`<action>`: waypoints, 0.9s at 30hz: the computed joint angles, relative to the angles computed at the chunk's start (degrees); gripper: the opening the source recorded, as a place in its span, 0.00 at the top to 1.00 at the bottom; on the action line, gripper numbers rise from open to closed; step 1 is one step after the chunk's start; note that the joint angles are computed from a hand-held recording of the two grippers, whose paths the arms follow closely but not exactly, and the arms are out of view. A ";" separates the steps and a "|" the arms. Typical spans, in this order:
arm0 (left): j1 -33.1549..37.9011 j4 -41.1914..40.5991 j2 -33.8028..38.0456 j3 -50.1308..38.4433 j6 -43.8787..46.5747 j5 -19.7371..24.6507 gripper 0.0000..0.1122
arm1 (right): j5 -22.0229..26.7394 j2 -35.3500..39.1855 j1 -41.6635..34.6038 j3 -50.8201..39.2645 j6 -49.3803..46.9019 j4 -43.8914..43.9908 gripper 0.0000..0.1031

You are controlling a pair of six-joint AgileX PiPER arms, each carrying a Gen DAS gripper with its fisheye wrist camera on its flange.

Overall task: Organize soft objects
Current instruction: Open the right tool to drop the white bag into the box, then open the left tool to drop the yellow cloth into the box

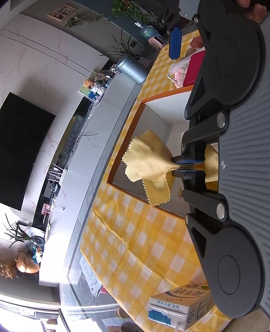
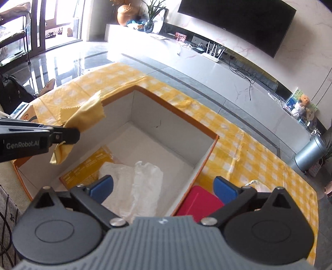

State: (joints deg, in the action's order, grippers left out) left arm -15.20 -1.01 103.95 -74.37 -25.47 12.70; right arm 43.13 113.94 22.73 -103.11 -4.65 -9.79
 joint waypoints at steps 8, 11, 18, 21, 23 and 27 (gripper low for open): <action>-1.06 5.42 9.20 -14.10 0.39 11.39 0.95 | -8.14 0.21 -5.24 4.07 -1.46 8.32 0.03; -2.61 13.54 13.67 -19.37 -5.45 15.94 0.95 | -7.35 1.53 -6.91 3.21 -3.20 14.42 0.03; -6.17 28.39 16.56 -22.37 -15.91 22.02 0.94 | -10.05 0.56 -8.38 7.45 -7.35 17.92 0.03; -7.90 34.99 16.12 -20.96 -20.43 23.02 0.90 | -9.72 0.96 -8.85 7.59 -6.27 16.85 0.03; -8.62 38.36 15.38 -19.39 -22.04 22.31 0.77 | -12.65 -0.27 -9.65 10.13 -8.66 20.33 0.03; -5.57 34.43 10.33 -11.87 -23.05 10.80 0.28 | -15.52 -1.85 -11.11 12.84 -18.03 29.55 0.03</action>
